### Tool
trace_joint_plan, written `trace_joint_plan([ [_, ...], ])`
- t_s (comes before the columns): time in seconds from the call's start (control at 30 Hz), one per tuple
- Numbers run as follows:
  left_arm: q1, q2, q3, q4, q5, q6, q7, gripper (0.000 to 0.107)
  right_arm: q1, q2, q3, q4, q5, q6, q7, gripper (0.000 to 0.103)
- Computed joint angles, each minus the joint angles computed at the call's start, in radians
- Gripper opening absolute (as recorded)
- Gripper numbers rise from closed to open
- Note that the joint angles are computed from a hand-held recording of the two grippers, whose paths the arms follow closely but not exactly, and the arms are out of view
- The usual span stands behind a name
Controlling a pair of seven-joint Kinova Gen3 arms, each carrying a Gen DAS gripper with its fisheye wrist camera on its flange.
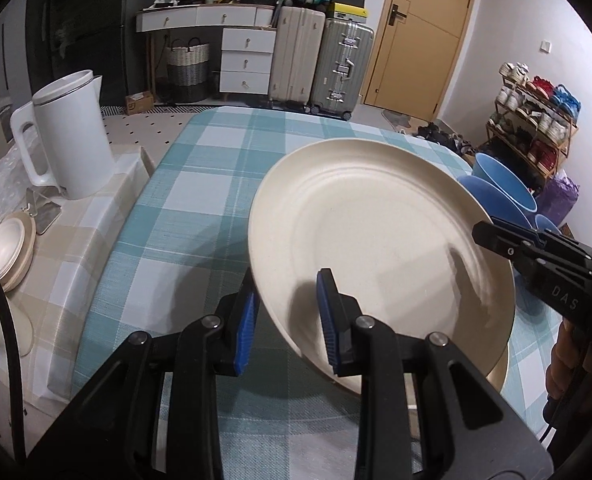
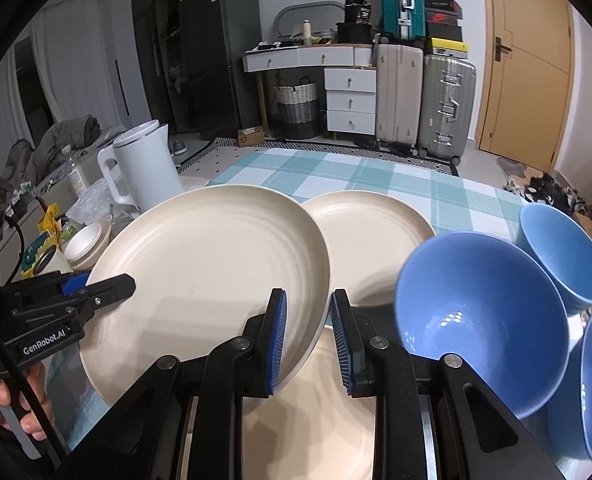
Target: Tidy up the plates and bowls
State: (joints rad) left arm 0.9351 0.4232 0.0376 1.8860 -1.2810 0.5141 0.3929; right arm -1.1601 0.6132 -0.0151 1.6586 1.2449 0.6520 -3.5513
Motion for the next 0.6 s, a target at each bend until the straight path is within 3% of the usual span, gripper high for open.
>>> trace_joint_plan([
  [0.6, 0.022, 0.023, -0.007, -0.05, 0.133, -0.021, -0.225, 0.024, -0.013, -0.047, -0.063, 0.091, 0.033, 0.085, -0.139, 0.023],
])
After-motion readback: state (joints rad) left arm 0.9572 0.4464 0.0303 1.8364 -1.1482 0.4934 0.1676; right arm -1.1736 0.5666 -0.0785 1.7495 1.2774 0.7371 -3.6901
